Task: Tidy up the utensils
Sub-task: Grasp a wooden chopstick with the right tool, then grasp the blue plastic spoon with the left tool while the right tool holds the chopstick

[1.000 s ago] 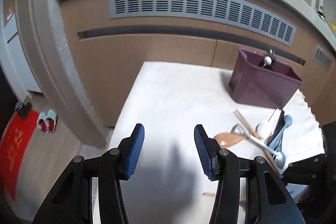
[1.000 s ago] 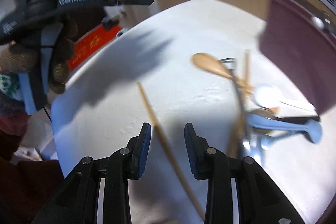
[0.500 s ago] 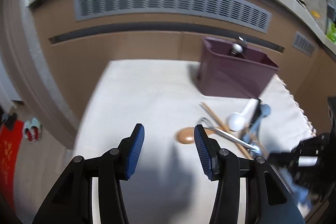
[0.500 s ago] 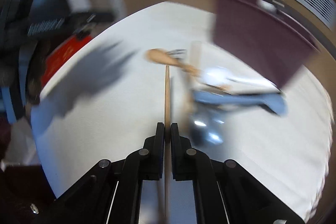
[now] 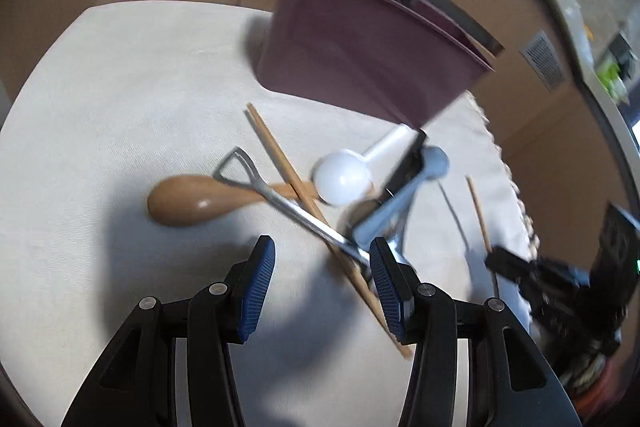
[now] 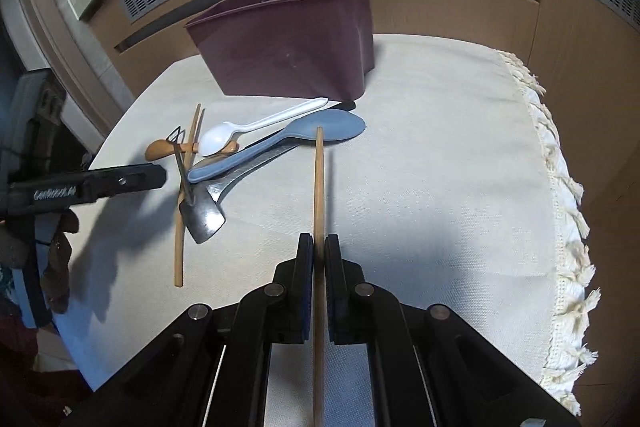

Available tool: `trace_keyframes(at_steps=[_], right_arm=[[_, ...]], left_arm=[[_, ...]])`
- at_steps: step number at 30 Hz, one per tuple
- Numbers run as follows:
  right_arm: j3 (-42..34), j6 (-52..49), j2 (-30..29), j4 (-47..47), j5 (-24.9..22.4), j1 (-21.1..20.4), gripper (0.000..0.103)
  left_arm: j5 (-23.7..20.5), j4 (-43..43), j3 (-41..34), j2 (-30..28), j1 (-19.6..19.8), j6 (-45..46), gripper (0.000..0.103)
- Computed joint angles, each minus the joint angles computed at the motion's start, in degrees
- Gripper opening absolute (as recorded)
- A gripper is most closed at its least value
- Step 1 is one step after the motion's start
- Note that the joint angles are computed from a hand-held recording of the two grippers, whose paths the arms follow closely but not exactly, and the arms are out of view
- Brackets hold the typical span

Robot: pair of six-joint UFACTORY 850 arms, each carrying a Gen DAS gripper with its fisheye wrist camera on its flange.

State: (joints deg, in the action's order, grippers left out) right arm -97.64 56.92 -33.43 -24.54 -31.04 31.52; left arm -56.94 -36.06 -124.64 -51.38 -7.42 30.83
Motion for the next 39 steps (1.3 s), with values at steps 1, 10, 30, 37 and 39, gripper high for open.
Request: trace_keyframes(at_steps=[1, 10, 30, 37, 39], right_arm=[[-0.3, 1.0, -0.6, -1.0, 0.3, 0.2, 0.005], [1.3, 5.4, 0.3, -4.9, 0.4, 0.4, 0.005], [7.9, 19.4, 4.3, -10.5, -0.6, 1.0, 0.005], [8.0, 19.3, 4.3, -9.8, 0.0, 0.9, 0.005], [8.3, 19.5, 4.6, -10.3, 0.4, 0.9, 0.005]], left_arm=[[0.5, 0.5, -0.4, -0.2, -0.1, -0.7, 0.05], [-0.6, 8.4, -8.4, -4.6, -2.1, -7.2, 0.05], [2.3, 13.6, -6.3, -3.3, -7.1, 9.2, 0.047], [2.7, 10.5, 4.0, 2.9, -4.6, 14.1, 0.047], [2.7, 8.4, 5.5, 4.0, -3.9, 16.4, 0.047]])
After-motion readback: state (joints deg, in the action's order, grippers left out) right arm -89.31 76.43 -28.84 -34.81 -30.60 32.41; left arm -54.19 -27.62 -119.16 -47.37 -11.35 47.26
